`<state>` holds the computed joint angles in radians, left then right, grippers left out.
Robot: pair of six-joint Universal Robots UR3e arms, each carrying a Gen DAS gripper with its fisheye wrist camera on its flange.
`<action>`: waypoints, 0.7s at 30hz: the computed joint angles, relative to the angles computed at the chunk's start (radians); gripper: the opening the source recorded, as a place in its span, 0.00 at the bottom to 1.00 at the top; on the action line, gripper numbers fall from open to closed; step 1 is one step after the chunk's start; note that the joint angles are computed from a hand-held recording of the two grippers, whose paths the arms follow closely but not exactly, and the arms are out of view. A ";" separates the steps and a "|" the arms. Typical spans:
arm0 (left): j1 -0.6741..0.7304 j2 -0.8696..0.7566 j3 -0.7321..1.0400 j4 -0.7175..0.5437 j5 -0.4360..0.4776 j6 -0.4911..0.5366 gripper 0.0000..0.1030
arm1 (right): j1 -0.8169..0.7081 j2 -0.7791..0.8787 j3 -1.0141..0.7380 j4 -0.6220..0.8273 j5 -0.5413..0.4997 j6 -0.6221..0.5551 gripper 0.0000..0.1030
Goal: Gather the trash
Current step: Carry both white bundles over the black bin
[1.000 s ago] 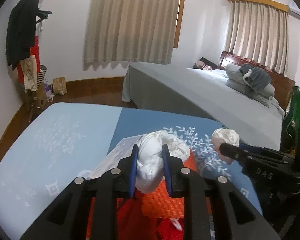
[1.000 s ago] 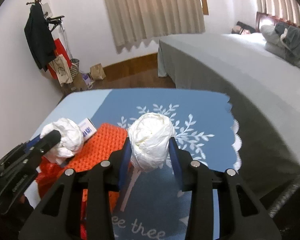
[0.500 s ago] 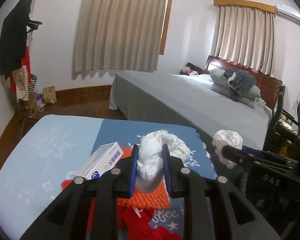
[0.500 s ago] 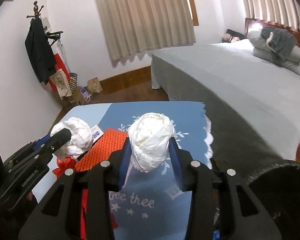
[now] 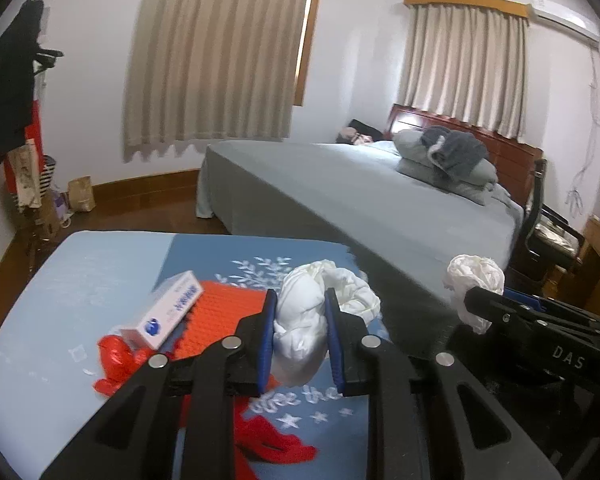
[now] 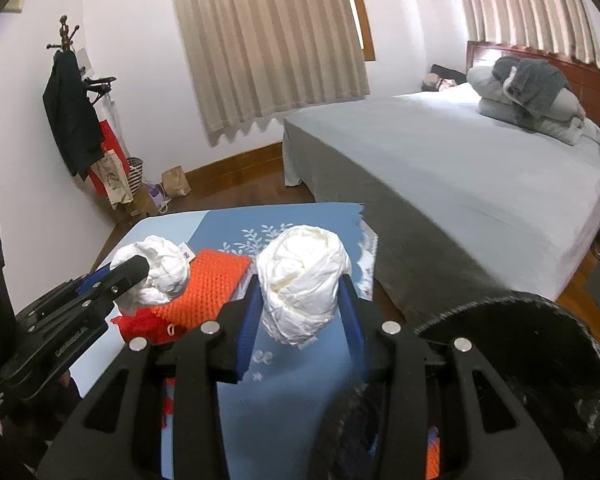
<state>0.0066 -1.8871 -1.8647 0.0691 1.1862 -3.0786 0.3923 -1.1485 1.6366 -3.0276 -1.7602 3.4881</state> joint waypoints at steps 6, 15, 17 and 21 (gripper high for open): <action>-0.075 0.025 -0.012 -0.010 -0.012 -0.006 0.23 | -0.009 -0.144 0.192 -0.042 -0.049 0.015 0.36; -0.221 0.015 0.024 -0.020 0.002 -0.021 0.23 | -0.062 -0.387 0.495 -0.079 -0.096 0.050 0.36; -0.256 0.005 0.039 -0.025 0.005 -0.024 0.23 | -0.077 -0.445 0.564 -0.079 -0.107 0.064 0.36; -0.318 -0.022 0.069 -0.027 0.012 -0.029 0.23 | -0.110 -0.549 0.686 -0.076 -0.123 0.083 0.36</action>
